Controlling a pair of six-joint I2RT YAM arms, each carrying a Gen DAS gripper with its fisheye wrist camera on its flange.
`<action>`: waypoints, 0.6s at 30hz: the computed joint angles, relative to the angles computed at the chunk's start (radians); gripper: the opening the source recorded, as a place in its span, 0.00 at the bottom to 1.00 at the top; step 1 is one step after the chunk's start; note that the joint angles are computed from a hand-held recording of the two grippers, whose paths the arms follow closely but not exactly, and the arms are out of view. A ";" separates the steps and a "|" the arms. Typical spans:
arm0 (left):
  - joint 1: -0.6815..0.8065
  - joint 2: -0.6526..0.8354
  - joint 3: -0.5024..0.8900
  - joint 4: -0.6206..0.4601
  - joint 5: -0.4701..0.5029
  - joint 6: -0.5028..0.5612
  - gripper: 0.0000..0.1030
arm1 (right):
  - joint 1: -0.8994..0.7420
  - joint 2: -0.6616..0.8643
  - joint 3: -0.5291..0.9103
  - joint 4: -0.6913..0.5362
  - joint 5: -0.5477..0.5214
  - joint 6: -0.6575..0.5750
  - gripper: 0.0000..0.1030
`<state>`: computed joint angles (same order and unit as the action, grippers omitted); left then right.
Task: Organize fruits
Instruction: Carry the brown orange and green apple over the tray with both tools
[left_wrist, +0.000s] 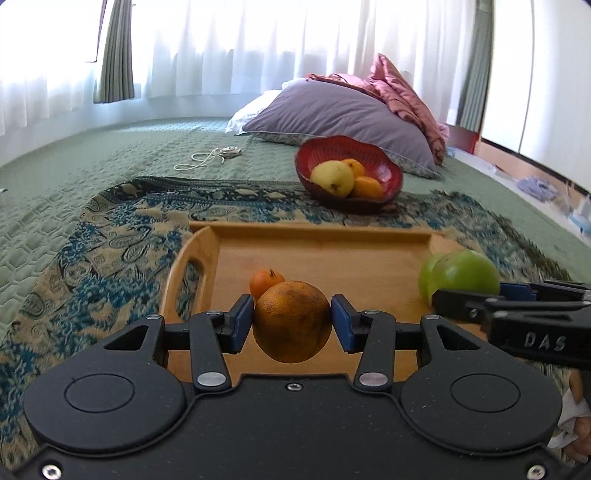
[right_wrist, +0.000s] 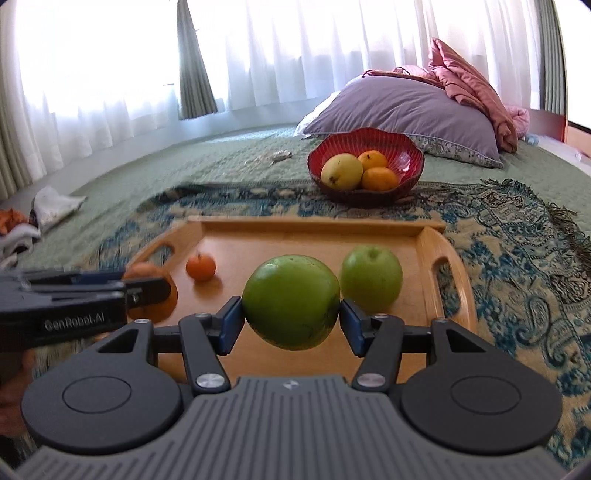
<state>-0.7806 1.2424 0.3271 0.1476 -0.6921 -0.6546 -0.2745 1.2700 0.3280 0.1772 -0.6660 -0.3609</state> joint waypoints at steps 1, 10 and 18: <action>0.040 0.006 0.007 0.021 0.030 0.025 0.43 | 0.016 0.011 0.020 0.005 0.015 0.027 0.58; 0.365 0.233 0.292 -0.038 0.301 0.212 0.43 | 0.159 0.276 0.379 -0.119 0.259 0.190 0.58; 0.472 0.451 0.480 -0.074 0.374 0.236 0.43 | 0.226 0.470 0.511 -0.093 0.393 0.169 0.57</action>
<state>-0.3090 1.6937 0.8074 0.0737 -0.3182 -0.4184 -0.0482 1.7400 0.8390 0.0843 -0.2732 -0.1918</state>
